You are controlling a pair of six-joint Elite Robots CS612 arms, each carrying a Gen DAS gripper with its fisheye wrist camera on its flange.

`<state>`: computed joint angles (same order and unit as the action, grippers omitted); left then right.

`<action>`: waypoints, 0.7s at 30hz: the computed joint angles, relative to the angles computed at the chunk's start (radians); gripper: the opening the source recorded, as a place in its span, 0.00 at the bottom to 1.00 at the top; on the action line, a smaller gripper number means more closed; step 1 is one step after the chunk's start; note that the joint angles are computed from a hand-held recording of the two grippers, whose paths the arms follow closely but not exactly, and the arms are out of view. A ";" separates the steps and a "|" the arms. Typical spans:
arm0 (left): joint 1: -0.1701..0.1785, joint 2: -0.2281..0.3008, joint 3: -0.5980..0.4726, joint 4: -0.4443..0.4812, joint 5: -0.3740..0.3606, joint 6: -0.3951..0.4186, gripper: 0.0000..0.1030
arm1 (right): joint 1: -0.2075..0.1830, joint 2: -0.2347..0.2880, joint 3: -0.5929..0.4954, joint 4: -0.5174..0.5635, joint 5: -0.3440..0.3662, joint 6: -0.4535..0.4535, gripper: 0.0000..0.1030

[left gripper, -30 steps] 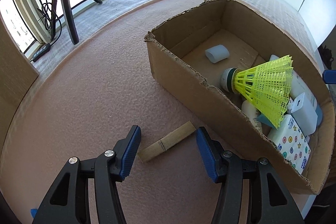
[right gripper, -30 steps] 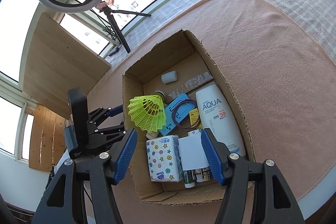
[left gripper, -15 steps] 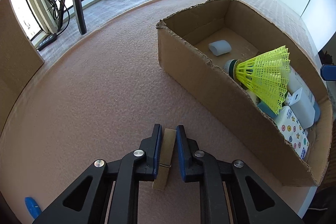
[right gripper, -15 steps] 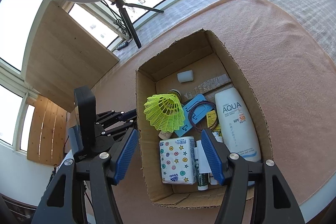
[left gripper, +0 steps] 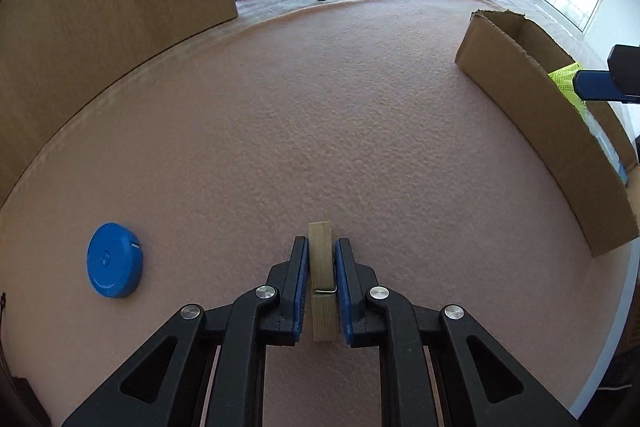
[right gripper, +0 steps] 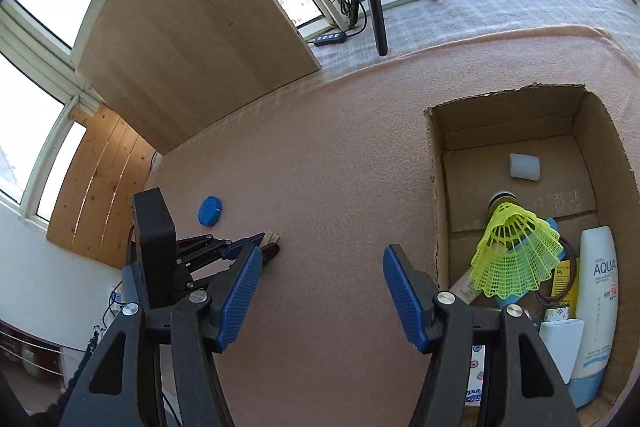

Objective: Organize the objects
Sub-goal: 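Close the right tool on the blue tape measure while the left tool holds the clothespin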

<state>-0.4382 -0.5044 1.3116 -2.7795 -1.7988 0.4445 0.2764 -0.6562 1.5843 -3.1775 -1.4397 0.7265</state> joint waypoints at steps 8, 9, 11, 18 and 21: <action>0.061 -0.012 0.027 -0.027 0.022 -0.049 0.14 | 0.045 0.113 -0.247 0.188 0.025 -0.131 0.58; 0.069 -0.013 0.029 -0.027 0.022 -0.058 0.14 | 0.052 0.128 -0.279 0.215 0.019 -0.151 0.58; 0.083 -0.015 0.030 -0.029 0.028 -0.080 0.14 | 0.063 0.158 -0.339 0.266 0.014 -0.183 0.58; 0.121 -0.007 0.023 -0.061 0.076 -0.171 0.24 | 0.092 0.273 -0.565 0.443 -0.011 -0.273 0.58; 0.137 -0.006 0.023 -0.066 0.068 -0.198 0.31 | 0.101 0.318 -0.659 0.504 -0.034 -0.313 0.58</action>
<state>-0.3007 -0.5108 1.3348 -2.8453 -1.7303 0.2461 0.3774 -0.3380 0.9250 -2.6731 -1.4741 0.4139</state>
